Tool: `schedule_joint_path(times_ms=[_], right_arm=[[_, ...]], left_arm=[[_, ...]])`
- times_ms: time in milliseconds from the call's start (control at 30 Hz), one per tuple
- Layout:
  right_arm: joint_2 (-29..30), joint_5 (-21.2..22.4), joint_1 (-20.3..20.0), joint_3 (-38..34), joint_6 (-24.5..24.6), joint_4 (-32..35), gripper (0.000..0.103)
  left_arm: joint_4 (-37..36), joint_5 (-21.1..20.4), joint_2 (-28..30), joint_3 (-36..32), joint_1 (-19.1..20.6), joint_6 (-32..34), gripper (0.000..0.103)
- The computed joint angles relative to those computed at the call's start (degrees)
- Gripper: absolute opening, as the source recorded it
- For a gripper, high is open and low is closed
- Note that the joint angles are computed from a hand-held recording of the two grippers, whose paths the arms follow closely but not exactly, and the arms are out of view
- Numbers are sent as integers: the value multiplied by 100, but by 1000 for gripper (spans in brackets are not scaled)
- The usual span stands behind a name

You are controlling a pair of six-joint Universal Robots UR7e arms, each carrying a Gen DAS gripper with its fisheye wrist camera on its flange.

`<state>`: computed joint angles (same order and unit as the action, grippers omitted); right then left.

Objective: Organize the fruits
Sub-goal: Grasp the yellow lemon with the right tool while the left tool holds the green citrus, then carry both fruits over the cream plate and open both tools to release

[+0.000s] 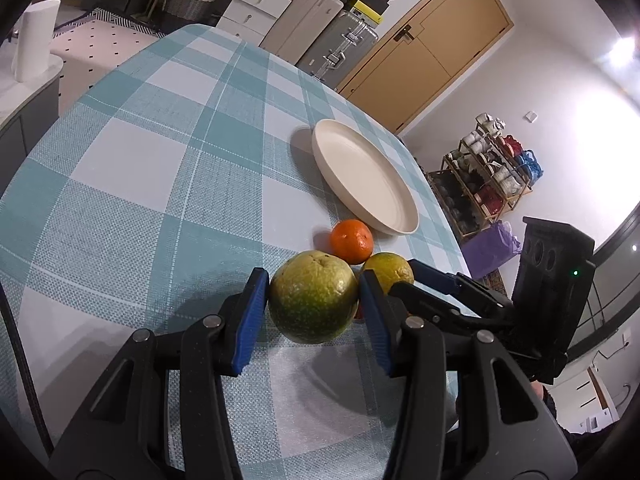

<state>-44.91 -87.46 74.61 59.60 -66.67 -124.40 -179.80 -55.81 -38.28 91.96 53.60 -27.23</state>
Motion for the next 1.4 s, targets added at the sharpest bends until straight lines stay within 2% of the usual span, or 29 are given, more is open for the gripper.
schedule_joint_path(times_ms=[233, 500, 733, 933, 1200, 1333, 1400], right_arm=[[127, -208, 29, -115, 73, 38, 51], [215, -134, 11, -325, 223, 342, 50], [131, 386, -73, -435, 308, 545, 50], [126, 854, -138, -702, 418, 751, 50], [547, 1298, -177, -1806, 666, 1213, 49], [1023, 1312, -156, -2776, 776, 1626, 50], [1410, 1316, -134, -3568, 866, 2010, 50]], left_arm=[[33, -8, 27, -39, 8, -2, 44], [107, 23, 51, -91, -4, -23, 44], [276, 54, 104, -336, -29, 113, 44], [616, -31, 274, -864, -25, 346, 44], [1264, -41, 674, -1913, -5, 680, 44], [1658, -117, 973, -2653, 45, 846, 44], [1884, -157, 1138, -3050, 67, 924, 44]])
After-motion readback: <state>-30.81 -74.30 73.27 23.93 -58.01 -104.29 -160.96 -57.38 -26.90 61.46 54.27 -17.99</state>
